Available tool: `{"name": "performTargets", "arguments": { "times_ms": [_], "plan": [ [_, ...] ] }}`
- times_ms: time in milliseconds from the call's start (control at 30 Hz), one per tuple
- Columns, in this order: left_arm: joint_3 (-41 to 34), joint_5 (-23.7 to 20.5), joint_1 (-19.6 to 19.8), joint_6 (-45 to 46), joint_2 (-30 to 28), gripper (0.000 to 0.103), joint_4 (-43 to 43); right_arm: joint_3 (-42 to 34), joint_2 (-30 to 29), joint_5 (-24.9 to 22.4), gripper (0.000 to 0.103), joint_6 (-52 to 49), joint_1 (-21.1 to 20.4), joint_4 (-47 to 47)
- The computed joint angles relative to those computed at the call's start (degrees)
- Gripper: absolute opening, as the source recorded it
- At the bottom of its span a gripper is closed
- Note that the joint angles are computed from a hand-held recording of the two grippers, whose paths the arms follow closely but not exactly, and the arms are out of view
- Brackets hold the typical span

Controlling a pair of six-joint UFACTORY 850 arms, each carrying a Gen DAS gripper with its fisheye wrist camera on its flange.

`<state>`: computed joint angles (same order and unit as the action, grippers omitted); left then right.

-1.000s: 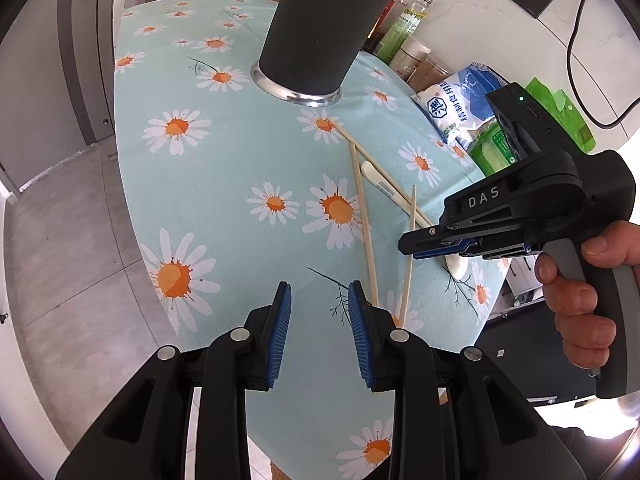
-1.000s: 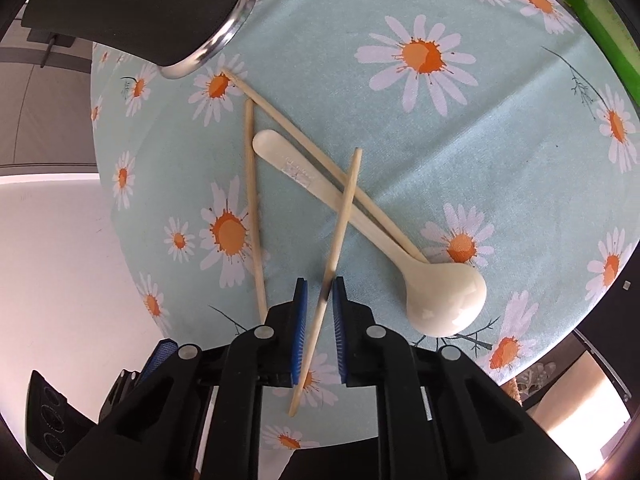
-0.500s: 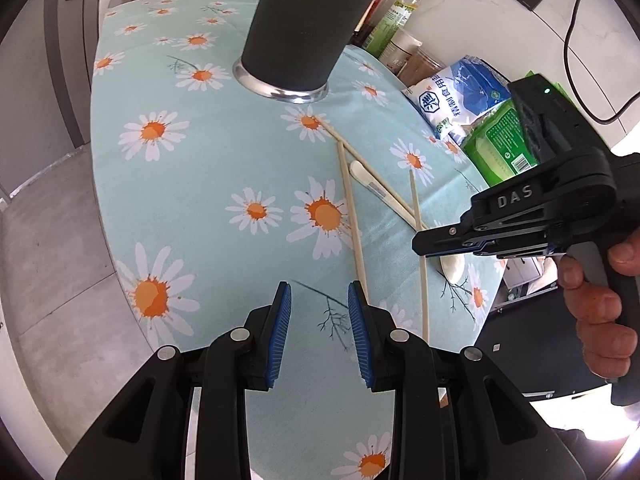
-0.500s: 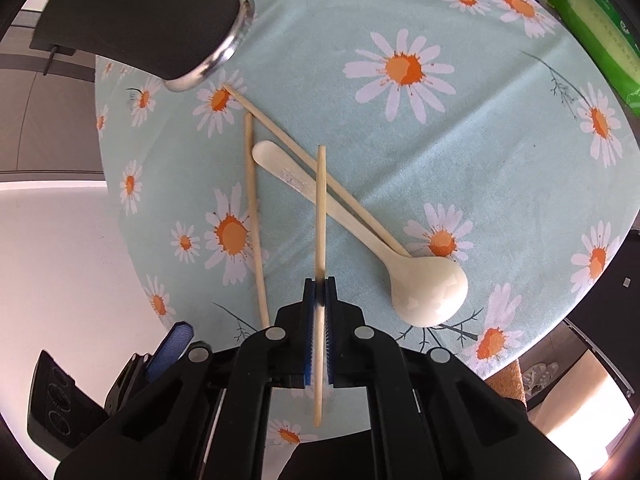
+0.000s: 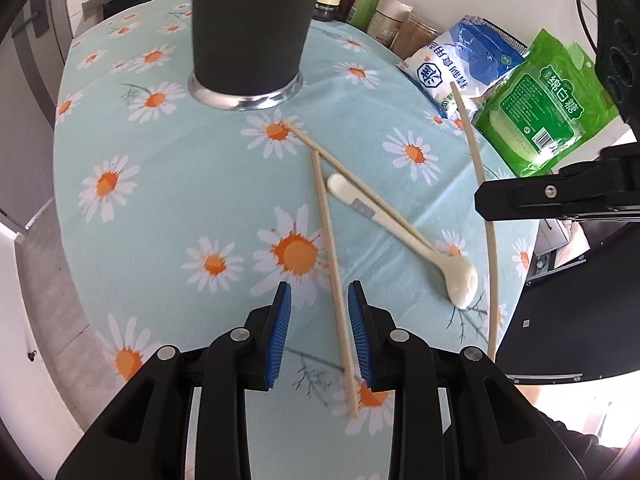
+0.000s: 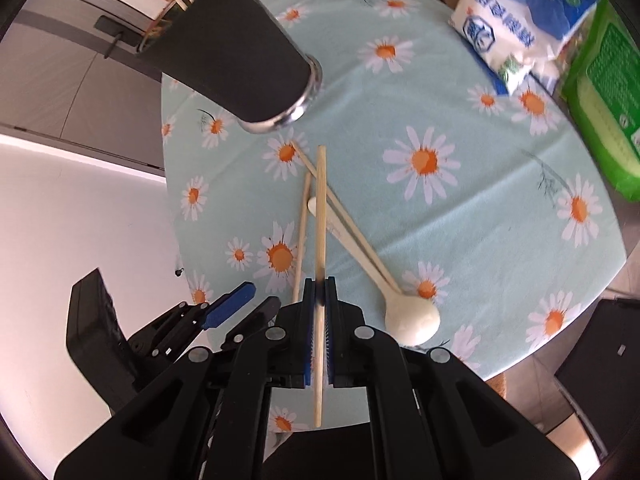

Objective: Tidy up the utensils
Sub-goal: 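Grasp a wooden chopstick with the right gripper while the left grasps another chopstick, then lift both chopsticks and carry them above the black holder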

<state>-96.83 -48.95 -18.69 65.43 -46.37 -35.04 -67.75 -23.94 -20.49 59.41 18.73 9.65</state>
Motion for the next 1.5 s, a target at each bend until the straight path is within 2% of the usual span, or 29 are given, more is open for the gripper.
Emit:
{"name": "performTargets", "arguments": {
  "times_ms": [233,333,533,600,633,767,933,1033,1133,1333,1500],
  "plan": [
    [-2.1,2.4,-3.3,-7.3,-1.2,0.028,6.4,2.3,1.7,1.8,0.006,-18.4,-3.9,12.4],
    [-3.1,3.3,-4.7,-12.5,-1.9,0.02,11.5,3.1,2.4,1.8,0.006,-27.2,-5.5,18.4],
    [-6.4,1.5,-7.1,-23.1,-3.7,0.019,21.3,4.0,2.9,0.8,0.006,-49.5,-9.6,34.8],
    [-7.4,1.1,-7.7,-26.1,-4.2,0.013,23.8,4.3,2.9,0.1,0.006,-55.4,-10.6,39.1],
    [-7.7,1.5,-8.2,-28.4,-4.4,0.006,26.2,4.6,2.8,-0.4,0.006,-59.0,-11.2,42.2],
    [-10.3,-0.4,-8.9,-33.7,-5.8,0.004,29.0,5.5,2.8,-2.3,0.006,-70.2,-13.0,51.3],
    [-11.3,-0.9,-9.1,-38.4,-6.5,0.004,30.3,6.5,2.7,-5.0,0.006,-77.0,-14.7,56.1],
    [-11.5,-1.1,-8.6,-38.8,-6.6,0.004,28.1,6.6,2.2,-7.3,0.006,-82.5,-15.8,60.1],
    [-10.1,0.3,-7.8,-39.2,-5.3,0.004,26.8,6.6,2.1,-7.8,0.006,-86.7,-16.2,62.6],
    [-6.9,4.5,-6.3,-38.4,-1.6,0.004,21.3,4.4,1.2,-8.6,0.006,-87.7,-15.6,61.5],
    [-5.0,7.0,-4.7,-35.9,1.4,0.004,14.7,1.4,0.6,-7.2,0.006,-85.0,-14.4,57.0]
  ]
}}
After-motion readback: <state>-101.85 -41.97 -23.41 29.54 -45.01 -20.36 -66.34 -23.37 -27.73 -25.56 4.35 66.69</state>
